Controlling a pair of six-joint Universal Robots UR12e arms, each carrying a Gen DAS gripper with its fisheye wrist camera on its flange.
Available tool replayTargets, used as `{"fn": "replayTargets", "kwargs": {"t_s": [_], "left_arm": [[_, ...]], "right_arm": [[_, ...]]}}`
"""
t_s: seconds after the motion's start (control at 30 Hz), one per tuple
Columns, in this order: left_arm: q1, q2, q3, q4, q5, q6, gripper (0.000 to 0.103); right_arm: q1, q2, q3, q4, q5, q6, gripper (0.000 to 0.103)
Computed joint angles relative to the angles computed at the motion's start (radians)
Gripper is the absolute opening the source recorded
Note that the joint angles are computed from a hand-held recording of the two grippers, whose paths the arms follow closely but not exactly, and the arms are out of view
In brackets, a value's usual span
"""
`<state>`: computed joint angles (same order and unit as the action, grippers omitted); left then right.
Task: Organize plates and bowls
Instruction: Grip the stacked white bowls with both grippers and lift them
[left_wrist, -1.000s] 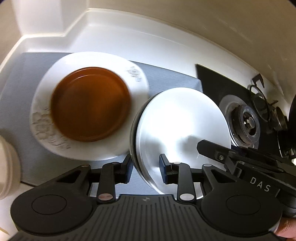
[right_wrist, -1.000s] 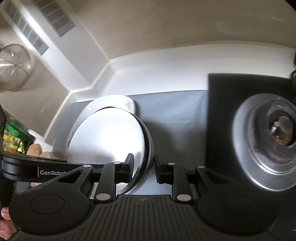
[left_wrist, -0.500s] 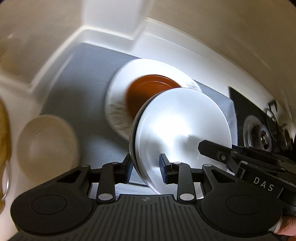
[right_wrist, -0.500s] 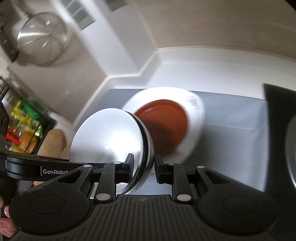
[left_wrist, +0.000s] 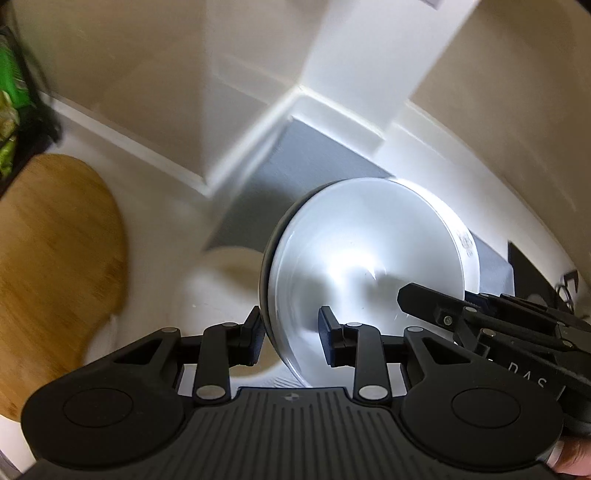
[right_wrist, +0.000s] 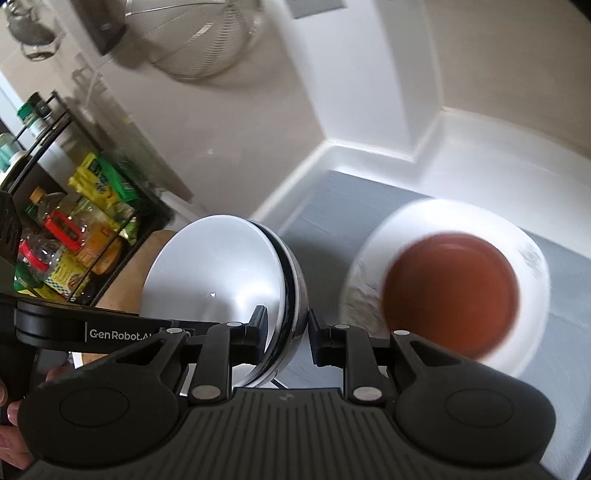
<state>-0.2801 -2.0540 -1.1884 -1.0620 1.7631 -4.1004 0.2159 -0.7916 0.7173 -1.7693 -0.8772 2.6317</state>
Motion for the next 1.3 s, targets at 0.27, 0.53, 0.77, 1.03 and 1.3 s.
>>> {"fn": "replayTargets", "kwargs": {"t_s": [0.27,0.53,0.77,1.03,1.3], "left_arm": [[0.018,0.045,-0.043,0.003,0.031,-0.008,0.034],[0.043,0.062,-0.091,0.017,-0.011,0.032,0.034],[0.049,0.057,-0.110,0.007,-0.031,0.087,0.035],[0.058,0.051,-0.137,0.004,-0.074,0.118,0.035],[0.045,0.042,-0.132,-0.008,-0.045,0.112,0.035]], "right_arm": [[0.028,0.026,-0.061,0.017,0.011,0.005,0.025],[0.045,0.020,-0.039,0.020,-0.026,0.025,0.025],[0.057,0.006,0.013,0.010,-0.075,0.036,0.025],[0.065,-0.002,0.055,0.011,-0.129,0.012,0.024],[0.071,-0.007,0.074,-0.011,-0.159,-0.048,0.024]]}}
